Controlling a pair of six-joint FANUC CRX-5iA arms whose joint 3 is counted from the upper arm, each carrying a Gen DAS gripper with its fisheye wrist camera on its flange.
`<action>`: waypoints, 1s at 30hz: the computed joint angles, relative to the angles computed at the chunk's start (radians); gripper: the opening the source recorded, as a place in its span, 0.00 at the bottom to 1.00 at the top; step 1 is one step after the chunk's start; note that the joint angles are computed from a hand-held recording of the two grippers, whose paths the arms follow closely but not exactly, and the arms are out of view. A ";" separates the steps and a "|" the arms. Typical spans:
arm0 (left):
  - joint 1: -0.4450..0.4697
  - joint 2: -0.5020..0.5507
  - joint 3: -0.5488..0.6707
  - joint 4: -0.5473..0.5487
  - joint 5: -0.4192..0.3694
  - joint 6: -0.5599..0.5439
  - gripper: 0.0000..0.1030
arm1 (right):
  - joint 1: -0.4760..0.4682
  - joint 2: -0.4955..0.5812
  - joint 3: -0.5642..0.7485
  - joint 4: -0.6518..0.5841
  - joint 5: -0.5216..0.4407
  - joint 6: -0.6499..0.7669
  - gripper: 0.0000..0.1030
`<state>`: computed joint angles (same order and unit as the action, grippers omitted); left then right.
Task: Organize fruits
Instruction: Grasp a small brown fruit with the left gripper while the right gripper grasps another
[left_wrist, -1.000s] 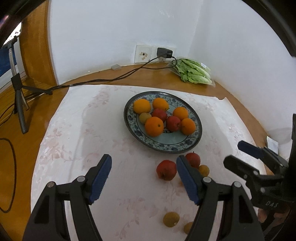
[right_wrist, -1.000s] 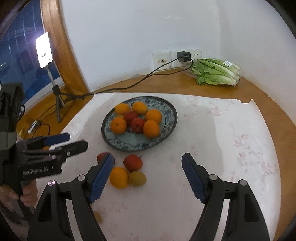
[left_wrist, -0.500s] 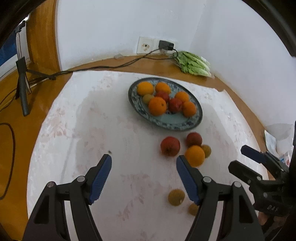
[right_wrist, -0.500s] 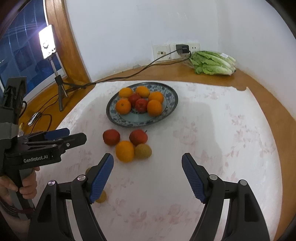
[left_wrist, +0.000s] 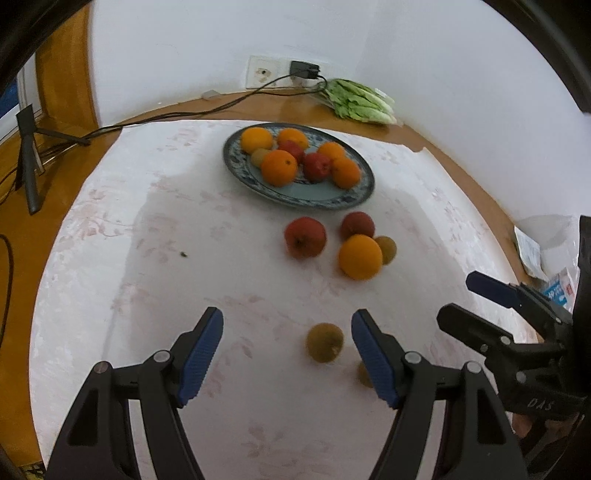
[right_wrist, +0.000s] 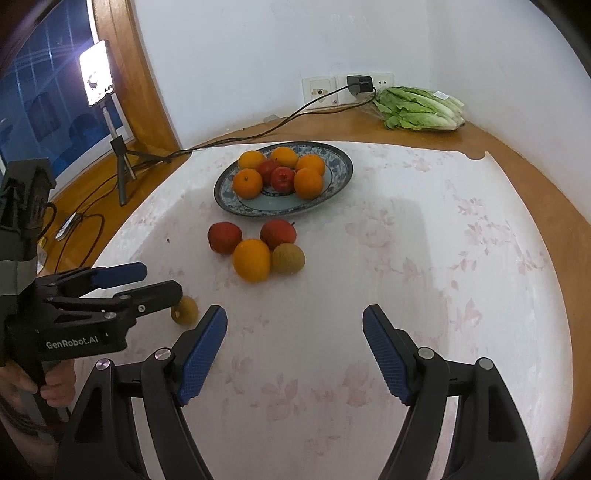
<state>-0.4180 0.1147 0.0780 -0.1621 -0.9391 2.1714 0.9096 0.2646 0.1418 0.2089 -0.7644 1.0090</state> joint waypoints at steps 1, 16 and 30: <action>-0.003 0.001 0.001 -0.001 -0.001 -0.003 0.73 | 0.001 -0.003 -0.005 0.000 0.001 -0.001 0.76; -0.015 0.028 -0.005 0.030 0.018 -0.037 0.41 | -0.010 -0.026 -0.042 -0.041 0.008 0.004 0.76; -0.010 0.016 -0.027 0.051 0.046 -0.055 0.24 | -0.010 -0.030 -0.049 -0.051 0.013 0.001 0.76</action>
<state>-0.4276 0.1309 0.0506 -0.1115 -0.8926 2.1160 0.8995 0.2350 0.0925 0.1576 -0.7519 1.0097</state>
